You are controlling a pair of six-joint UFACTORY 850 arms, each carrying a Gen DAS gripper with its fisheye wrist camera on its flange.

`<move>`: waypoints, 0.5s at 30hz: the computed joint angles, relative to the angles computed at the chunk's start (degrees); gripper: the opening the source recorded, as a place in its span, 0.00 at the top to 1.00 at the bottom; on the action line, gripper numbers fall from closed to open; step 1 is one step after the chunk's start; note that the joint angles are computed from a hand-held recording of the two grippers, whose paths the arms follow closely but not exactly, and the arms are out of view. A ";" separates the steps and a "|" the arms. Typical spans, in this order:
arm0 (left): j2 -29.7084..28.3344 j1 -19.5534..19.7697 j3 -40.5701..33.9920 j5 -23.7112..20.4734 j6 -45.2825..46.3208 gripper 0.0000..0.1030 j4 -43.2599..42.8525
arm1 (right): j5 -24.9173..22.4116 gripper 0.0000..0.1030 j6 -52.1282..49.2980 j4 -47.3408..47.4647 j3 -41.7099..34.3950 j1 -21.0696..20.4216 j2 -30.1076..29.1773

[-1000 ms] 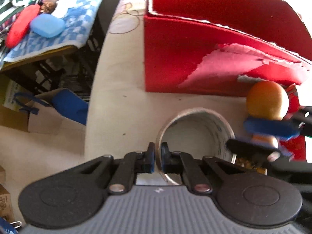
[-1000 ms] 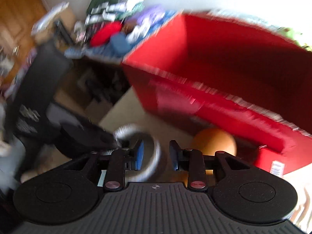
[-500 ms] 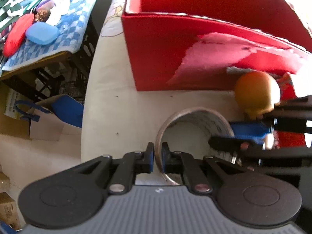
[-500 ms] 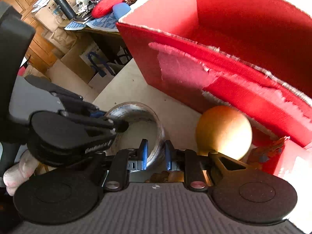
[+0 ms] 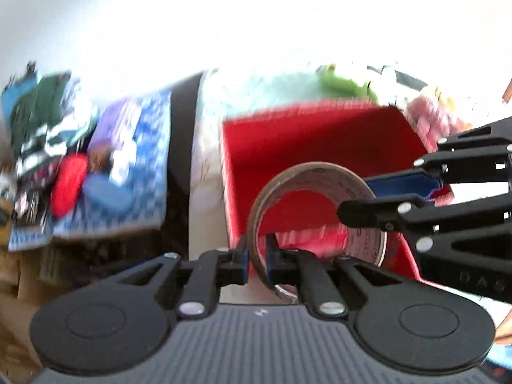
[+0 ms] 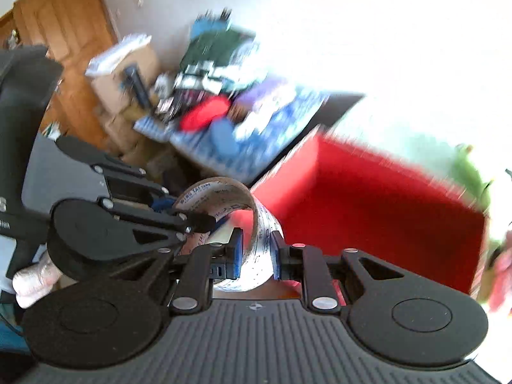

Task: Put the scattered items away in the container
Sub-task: 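Lift the tape roll with both grippers and carry it over the red box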

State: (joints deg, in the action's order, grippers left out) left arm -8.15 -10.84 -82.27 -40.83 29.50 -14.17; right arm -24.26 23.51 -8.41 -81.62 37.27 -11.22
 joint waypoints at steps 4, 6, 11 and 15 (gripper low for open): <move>-8.12 -1.83 -9.58 -1.39 0.81 0.96 -0.01 | -5.36 0.83 4.13 -6.46 -6.47 -2.06 -4.01; -13.69 -2.66 -15.80 -4.86 -0.07 0.95 0.14 | -9.08 0.84 5.02 -7.26 -10.09 -3.30 -7.20; -24.97 -3.65 -25.40 -11.32 -1.34 0.95 -1.30 | -14.34 0.86 4.94 -0.94 -15.34 -7.53 -14.03; -30.84 -4.15 -30.04 -13.16 -4.60 0.95 0.56 | -14.22 0.87 4.99 5.06 -16.08 -9.71 -17.77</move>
